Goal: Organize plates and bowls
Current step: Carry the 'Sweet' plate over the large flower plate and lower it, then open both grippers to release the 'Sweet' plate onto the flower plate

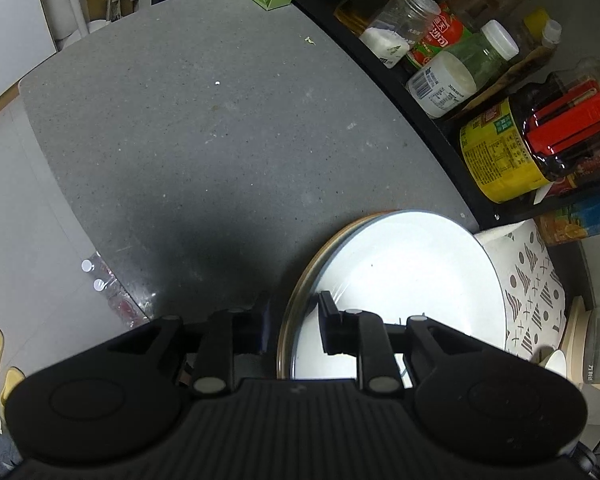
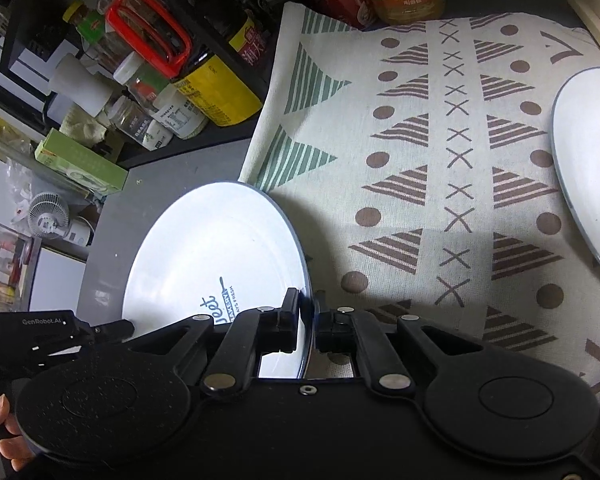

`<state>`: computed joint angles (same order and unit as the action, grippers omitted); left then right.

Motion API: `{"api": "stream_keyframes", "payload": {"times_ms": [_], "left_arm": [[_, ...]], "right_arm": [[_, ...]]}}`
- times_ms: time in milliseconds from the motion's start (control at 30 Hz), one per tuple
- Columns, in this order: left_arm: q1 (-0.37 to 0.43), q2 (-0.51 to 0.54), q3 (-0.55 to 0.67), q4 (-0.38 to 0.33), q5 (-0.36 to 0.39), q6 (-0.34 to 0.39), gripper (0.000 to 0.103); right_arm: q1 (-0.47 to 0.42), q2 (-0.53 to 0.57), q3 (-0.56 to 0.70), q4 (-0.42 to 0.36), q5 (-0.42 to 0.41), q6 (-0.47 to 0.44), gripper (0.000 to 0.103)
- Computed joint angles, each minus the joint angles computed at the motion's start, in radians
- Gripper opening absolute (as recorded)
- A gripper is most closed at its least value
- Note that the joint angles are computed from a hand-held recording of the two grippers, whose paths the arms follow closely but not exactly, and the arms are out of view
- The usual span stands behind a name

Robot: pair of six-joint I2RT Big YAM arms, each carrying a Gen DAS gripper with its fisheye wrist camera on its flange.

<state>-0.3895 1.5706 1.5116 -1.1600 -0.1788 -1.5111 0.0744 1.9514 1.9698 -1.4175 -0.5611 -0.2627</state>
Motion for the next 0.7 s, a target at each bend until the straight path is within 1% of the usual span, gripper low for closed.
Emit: {"api": "stream_keyframes", "payload": {"times_ms": [133, 200, 233, 300, 367, 433, 500, 533, 567, 600, 633, 700], "left_arm": [[0.0, -0.005, -0.009, 0.016, -0.001, 0.004, 0.021], [0.0, -0.002, -0.003, 0.006, -0.003, 0.002, 0.021], [0.0, 0.002, 0.005, -0.006, -0.001, 0.0, 0.021], [0.003, 0.019, 0.036, -0.046, 0.004, 0.008, 0.021], [0.002, 0.038, 0.074, -0.089, 0.003, 0.019, 0.021], [0.001, 0.045, 0.097, -0.094, 0.0, 0.044, 0.022], [-0.002, 0.055, 0.125, -0.097, -0.009, 0.067, 0.032], [-0.004, 0.061, 0.14, -0.104, -0.015, 0.076, 0.035], [-0.006, 0.07, 0.159, -0.111, -0.023, 0.087, 0.041], [-0.008, 0.079, 0.179, -0.115, -0.03, 0.1, 0.046], [-0.01, 0.09, 0.199, -0.119, -0.035, 0.113, 0.048], [-0.015, 0.108, 0.236, -0.123, -0.043, 0.135, 0.053]], "right_arm": [[0.001, 0.001, -0.002, 0.003, 0.004, 0.001, 0.008], [0.001, 0.006, 0.005, -0.003, 0.008, 0.003, 0.012], [0.001, 0.011, 0.013, -0.012, 0.012, 0.003, 0.016], [0.002, 0.025, 0.038, -0.046, 0.017, -0.011, 0.016], [0.001, 0.036, 0.067, -0.08, 0.021, -0.025, 0.02], [-0.003, 0.042, 0.091, -0.097, 0.015, -0.043, 0.021], [-0.01, 0.053, 0.125, -0.122, 0.002, -0.058, 0.028], [-0.013, 0.058, 0.141, -0.134, -0.006, -0.061, 0.035], [-0.016, 0.06, 0.153, -0.143, -0.009, -0.063, 0.045], [-0.019, 0.059, 0.16, -0.144, -0.011, -0.065, 0.049], [-0.022, 0.054, 0.16, -0.137, -0.013, -0.066, 0.053], [-0.028, 0.047, 0.164, -0.128, -0.018, -0.069, 0.055]]}}
